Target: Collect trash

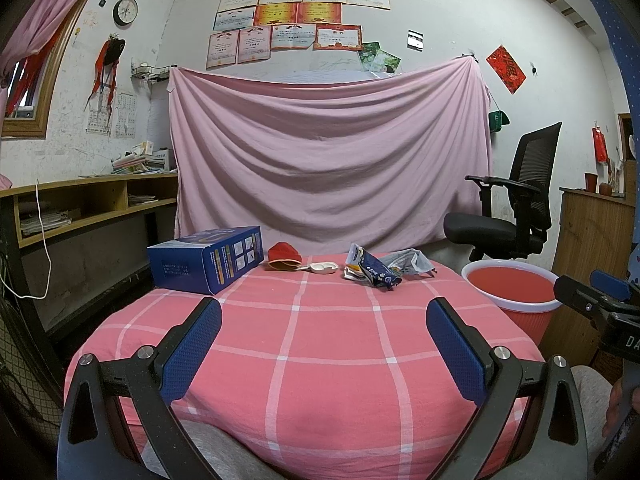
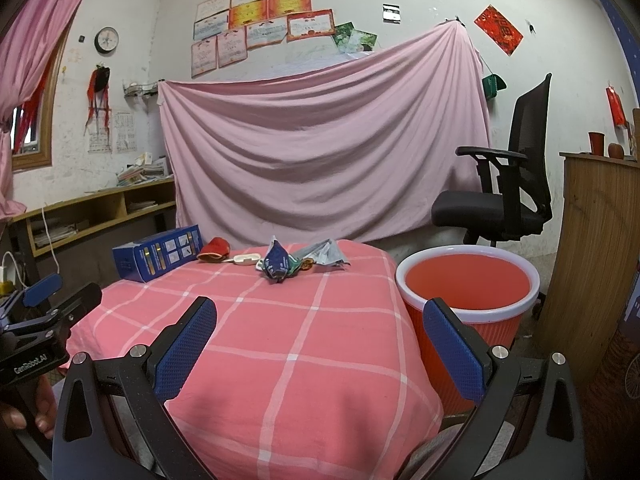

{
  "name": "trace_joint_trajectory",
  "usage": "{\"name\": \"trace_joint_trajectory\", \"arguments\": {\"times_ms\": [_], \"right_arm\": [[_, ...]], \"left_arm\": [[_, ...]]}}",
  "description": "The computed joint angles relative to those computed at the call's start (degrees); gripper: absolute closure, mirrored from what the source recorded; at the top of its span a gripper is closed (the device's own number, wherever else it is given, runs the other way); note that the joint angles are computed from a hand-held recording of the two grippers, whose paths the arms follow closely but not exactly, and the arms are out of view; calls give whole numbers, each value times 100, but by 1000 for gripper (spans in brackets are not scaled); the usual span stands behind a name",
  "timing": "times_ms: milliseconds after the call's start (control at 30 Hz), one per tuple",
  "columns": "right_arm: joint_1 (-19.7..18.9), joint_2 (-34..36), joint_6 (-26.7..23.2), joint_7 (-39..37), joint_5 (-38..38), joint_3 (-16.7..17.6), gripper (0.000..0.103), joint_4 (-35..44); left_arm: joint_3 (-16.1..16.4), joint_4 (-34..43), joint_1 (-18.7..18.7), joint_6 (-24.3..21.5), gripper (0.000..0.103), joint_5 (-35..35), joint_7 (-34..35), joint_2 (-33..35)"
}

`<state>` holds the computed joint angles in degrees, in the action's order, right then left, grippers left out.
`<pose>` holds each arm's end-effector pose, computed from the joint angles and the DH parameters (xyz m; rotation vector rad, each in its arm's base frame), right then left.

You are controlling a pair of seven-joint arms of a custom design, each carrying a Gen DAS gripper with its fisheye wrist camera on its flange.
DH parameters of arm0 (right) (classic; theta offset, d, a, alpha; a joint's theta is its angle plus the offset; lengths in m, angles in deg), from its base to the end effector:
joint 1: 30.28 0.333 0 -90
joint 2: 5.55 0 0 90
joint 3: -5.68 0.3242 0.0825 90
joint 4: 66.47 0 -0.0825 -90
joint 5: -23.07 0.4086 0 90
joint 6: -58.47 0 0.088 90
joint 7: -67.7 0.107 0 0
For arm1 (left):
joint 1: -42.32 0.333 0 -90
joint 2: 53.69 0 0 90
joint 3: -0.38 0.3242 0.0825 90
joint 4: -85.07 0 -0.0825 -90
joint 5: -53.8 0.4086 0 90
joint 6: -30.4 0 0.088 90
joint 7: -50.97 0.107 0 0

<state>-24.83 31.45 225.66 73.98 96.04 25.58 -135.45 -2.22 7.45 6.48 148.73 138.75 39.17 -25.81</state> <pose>0.7750 0.2037 0.4998 -1.6412 0.8903 -0.5802 0.6344 -0.4269 0.5118 -1.5860 0.9878 -0.8097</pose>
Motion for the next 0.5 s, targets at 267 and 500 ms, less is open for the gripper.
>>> {"name": "trace_joint_trajectory", "arguments": {"times_ms": [267, 500], "right_arm": [[-11, 37, 33, -117, 90, 48, 0, -22], [-1, 37, 22, -90, 78, 29, 0, -16]], "left_arm": [[3, 0, -2, 1, 3, -1, 0, 0], [2, -5, -2, 2, 3, 0, 5, -4]]}}
